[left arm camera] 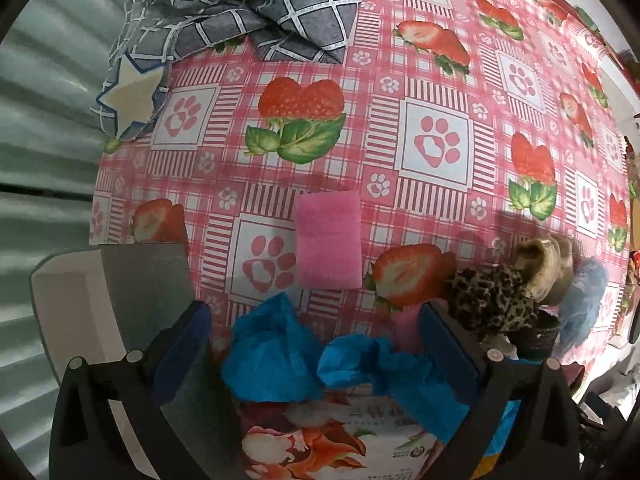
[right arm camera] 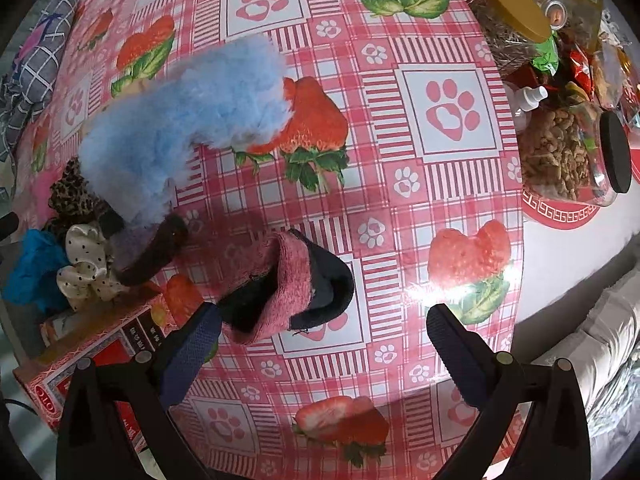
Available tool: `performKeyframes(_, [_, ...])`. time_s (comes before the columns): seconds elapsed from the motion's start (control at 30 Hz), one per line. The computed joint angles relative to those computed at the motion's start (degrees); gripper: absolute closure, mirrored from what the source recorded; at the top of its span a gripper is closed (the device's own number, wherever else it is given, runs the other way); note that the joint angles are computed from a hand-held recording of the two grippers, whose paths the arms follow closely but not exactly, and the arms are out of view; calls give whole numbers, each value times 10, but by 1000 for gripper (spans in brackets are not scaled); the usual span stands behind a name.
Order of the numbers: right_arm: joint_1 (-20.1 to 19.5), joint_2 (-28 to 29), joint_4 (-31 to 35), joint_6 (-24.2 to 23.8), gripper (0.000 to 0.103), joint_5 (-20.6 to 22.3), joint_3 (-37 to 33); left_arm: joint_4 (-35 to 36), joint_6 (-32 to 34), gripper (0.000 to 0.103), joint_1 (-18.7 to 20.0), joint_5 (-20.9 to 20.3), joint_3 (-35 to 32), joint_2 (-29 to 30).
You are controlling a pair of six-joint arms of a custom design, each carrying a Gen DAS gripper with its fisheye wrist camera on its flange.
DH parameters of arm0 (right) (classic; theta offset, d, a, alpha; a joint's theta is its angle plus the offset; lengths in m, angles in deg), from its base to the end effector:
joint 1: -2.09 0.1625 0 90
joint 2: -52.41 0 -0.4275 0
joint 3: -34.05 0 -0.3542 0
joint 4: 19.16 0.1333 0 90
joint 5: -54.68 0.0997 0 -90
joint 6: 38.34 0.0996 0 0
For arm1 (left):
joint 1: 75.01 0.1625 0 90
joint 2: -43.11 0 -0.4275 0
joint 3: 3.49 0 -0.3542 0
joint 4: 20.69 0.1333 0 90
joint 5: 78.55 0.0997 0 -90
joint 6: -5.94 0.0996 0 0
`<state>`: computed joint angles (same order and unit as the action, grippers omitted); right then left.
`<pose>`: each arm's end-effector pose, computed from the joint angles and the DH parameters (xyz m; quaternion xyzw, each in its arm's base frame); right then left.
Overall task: Organize soft objects
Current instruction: 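Reach the left tool to the pink foam sponge while the right tool grasps the pink-and-black sock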
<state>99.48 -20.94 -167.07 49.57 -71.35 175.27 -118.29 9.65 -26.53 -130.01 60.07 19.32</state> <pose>0.1178 -0.3277 0.1474 -0.5918 -0.7403 0.1721 0.2686 -0.3219 -0.6583 -0.0107 0.4332 0.8021 0.1447 0.3847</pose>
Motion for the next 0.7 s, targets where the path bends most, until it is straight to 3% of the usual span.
performKeyframes(0.57, [-36,-1,-49,-56,0,10,20,24,-6,0,6,4,-32,30])
performKeyframes(0.7, [-54,17,-83,-88,0,5,25,24,12,0,11,26,-47,56])
